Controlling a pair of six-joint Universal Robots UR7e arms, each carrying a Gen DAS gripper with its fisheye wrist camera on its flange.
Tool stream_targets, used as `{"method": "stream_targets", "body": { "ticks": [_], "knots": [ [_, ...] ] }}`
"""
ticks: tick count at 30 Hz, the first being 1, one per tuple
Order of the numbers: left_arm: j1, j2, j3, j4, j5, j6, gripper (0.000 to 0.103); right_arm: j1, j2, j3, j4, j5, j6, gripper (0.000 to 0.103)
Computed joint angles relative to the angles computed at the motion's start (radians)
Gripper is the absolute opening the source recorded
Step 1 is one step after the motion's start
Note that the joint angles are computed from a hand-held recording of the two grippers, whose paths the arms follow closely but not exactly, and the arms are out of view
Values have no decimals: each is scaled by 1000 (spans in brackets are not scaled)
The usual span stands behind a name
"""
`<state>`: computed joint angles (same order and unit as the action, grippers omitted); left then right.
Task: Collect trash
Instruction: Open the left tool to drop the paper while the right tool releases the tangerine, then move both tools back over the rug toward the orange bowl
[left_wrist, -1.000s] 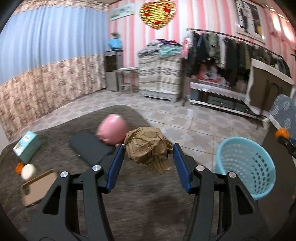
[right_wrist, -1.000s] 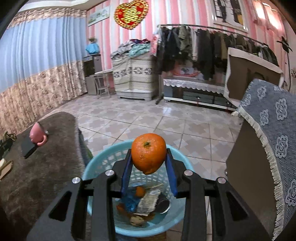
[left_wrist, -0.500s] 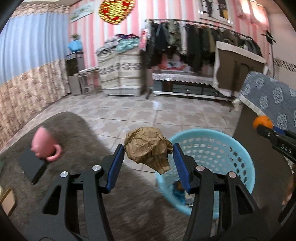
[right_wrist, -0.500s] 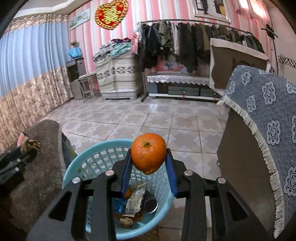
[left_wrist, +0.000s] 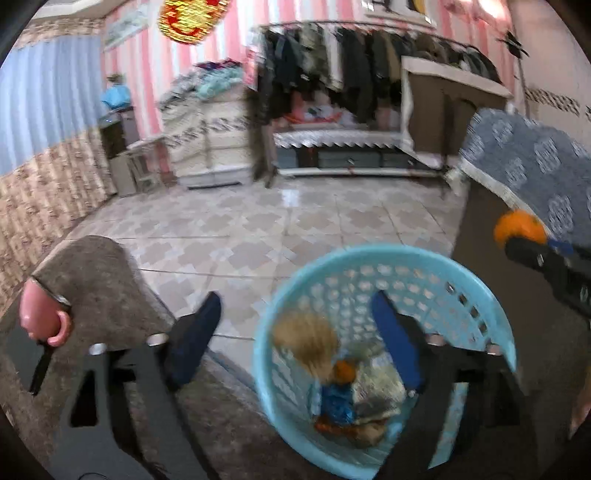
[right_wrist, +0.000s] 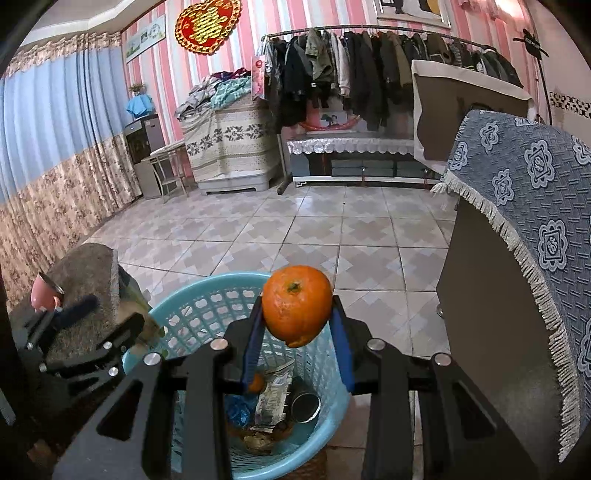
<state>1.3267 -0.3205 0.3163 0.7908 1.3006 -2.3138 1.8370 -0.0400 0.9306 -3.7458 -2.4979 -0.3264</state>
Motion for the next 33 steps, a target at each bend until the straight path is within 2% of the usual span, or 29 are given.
{"method": "stream_targets", "body": {
  "ticks": [3, 7, 12, 16, 19, 20, 21, 22, 23, 26, 28, 29, 33],
  "knots": [
    [6, 6, -52, 14, -11, -20, 86, 4, 16, -32, 20, 0, -6, 35],
    [20, -66, 24, -85, -42, -21, 93, 9, 56, -110, 71, 6, -14, 35],
    [42, -105, 13, -103, -67, -56, 96, 12, 110, -212, 129, 10, 1, 35],
    [55, -177, 104, -190, -99, -30, 97, 16, 159, -302, 185, 8, 8, 37],
    [68, -206, 119, -208, -117, -44, 97, 21, 186, -349, 217, 4, 5, 38],
    [73, -207, 106, -195, -119, -57, 97, 22, 185, -347, 220, 8, 13, 40],
    [80, -203, 77, -171, -123, -75, 97, 23, 182, -340, 219, 15, 22, 47],
    [83, -206, 71, -166, -126, -81, 97, 24, 181, -338, 217, 18, 24, 60],
    [87, -211, 70, -167, -132, -85, 97, 26, 185, -343, 213, 21, 21, 66],
    [107, -254, 113, -204, -148, -89, 97, 31, 199, -371, 228, 18, 14, 72],
    [120, -269, 119, -213, -155, -96, 97, 36, 210, -393, 231, 20, 8, 81],
    [127, -277, 120, -215, -160, -102, 97, 37, 218, -406, 233, 20, 2, 83],
    [153, -311, 140, -232, -175, -109, 97, 49, 280, -526, 261, 15, -44, 94]
  ]
}}
